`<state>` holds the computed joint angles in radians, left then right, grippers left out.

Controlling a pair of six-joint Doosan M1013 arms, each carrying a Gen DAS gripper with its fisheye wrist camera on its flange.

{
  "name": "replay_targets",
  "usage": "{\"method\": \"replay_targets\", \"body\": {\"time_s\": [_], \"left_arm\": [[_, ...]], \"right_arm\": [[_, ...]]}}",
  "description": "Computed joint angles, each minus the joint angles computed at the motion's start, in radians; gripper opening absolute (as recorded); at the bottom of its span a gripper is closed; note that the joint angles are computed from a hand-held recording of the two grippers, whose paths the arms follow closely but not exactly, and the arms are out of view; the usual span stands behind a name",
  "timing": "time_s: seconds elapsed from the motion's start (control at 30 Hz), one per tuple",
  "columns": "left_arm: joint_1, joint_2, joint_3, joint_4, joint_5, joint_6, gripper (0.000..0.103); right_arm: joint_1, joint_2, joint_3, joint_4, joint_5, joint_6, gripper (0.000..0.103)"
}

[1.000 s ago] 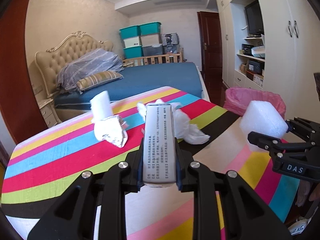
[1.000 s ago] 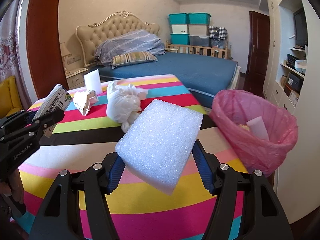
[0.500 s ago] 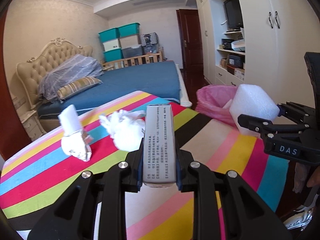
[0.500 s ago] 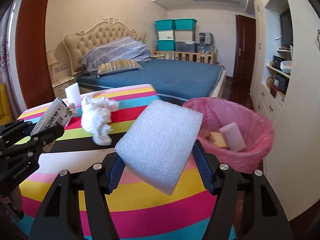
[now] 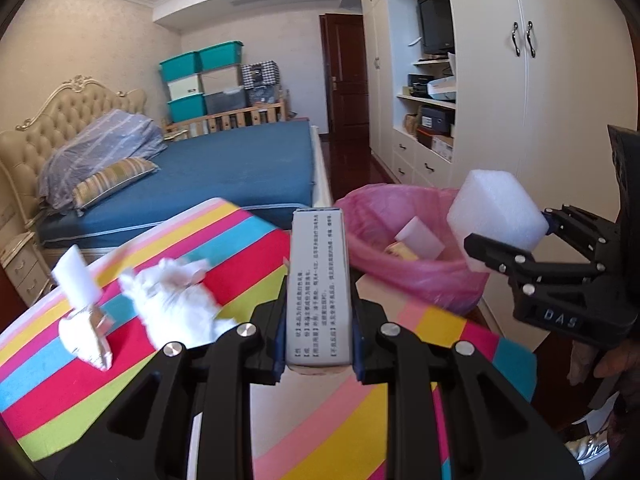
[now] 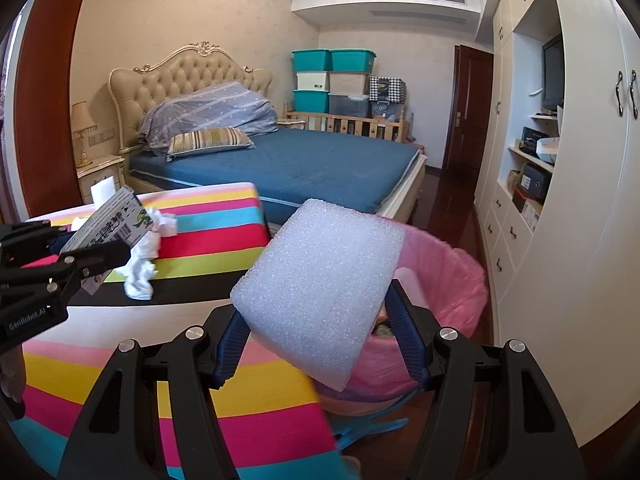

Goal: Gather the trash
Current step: 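Carry the foam block and white carton over the pink bin, then open both tools over the pink bin to drop the foam block and carton, then move both tools back over the table toward the crumpled white bags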

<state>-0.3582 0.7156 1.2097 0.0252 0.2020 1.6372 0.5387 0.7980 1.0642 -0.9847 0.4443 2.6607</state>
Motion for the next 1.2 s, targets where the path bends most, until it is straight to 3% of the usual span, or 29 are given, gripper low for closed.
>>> {"method": "replay_targets", "body": {"time_s": [0.2,0.3,0.43,0.73,1.03,1.1,1.13,1.17,1.2], "left_arm": [[-0.018,0.05,-0.103,-0.135,0.052,0.152,0.024],[-0.014,0.079,-0.165,-0.318,0.104,0.303,0.024],[-0.014,0.116,-0.233,-0.37,0.16,0.331,0.024],[-0.034,0.216,-0.423,-0.205,0.25,0.176,0.024],[-0.042,0.306,-0.596,-0.232,0.334,0.213,0.025],[-0.042,0.334,-0.651,-0.231,0.375,0.213,0.046],[-0.043,0.335,-0.654,-0.221,0.377,0.205,0.067],[-0.044,0.327,-0.635,-0.194,0.347,0.182,0.074],[-0.044,0.317,-0.613,-0.168,0.314,0.164,0.074]], "right_arm": [[-0.027,-0.005,0.011,-0.042,-0.006,0.036,0.062],[-0.039,-0.008,0.018,-0.057,-0.004,0.062,0.062],[-0.055,-0.01,0.028,-0.076,-0.011,0.107,0.062],[-0.08,0.044,-0.054,0.075,0.003,-0.054,0.062],[-0.098,0.078,-0.107,0.154,0.008,-0.138,0.065],[-0.102,0.086,-0.119,0.178,-0.001,-0.177,0.069],[-0.103,0.093,-0.13,0.204,0.01,-0.212,0.081],[-0.102,0.097,-0.135,0.216,0.02,-0.225,0.083],[-0.1,0.095,-0.126,0.196,0.023,-0.206,0.083]]}}
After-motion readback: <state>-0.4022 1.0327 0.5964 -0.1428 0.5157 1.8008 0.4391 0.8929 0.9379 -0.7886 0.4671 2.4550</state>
